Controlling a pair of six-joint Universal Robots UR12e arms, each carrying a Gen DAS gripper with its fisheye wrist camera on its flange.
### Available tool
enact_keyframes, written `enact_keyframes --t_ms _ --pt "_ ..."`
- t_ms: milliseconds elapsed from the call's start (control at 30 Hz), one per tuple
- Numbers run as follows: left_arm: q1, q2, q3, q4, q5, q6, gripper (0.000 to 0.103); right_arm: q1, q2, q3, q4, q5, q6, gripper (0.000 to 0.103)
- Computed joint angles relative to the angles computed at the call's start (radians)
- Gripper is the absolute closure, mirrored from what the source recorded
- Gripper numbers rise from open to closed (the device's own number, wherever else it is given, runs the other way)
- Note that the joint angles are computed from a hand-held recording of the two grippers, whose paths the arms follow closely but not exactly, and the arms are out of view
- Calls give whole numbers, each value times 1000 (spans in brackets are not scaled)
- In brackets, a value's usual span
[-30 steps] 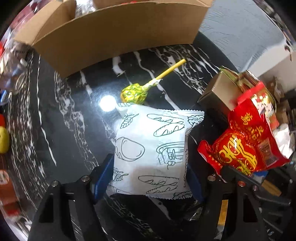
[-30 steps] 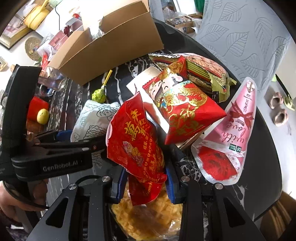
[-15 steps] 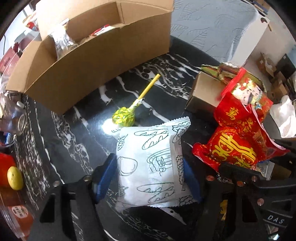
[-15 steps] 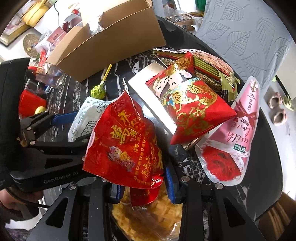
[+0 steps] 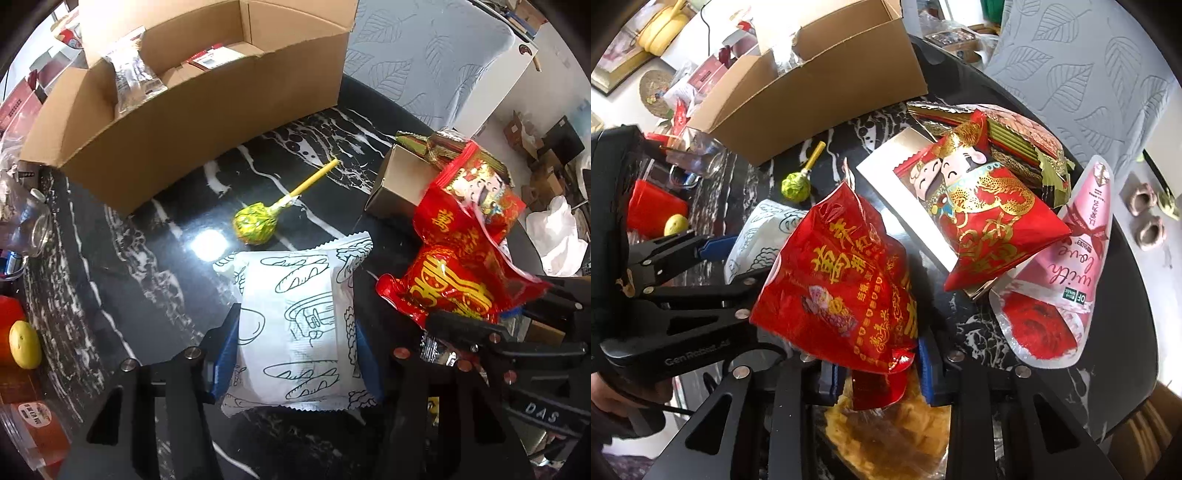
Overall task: Organize snacks
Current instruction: 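Carry the white bread bag in the left gripper while the right carries the red candy bag over the box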
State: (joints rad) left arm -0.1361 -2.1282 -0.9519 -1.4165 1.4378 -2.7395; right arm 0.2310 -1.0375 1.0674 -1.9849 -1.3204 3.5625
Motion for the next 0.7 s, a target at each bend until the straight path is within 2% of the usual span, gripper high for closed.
enact_keyframes --t_ms 233,467,700 --pt "28 30 -36 10 -15 2 48 6 -9 -1 -17 0 -6 74" --pt "43 53 -41 9 -29 -39 48 16 -20 1 -54 8 -12 74" --pt "49 93 -76 51 -30 -58 48 28 -28 -10 -72 6 -30 74"
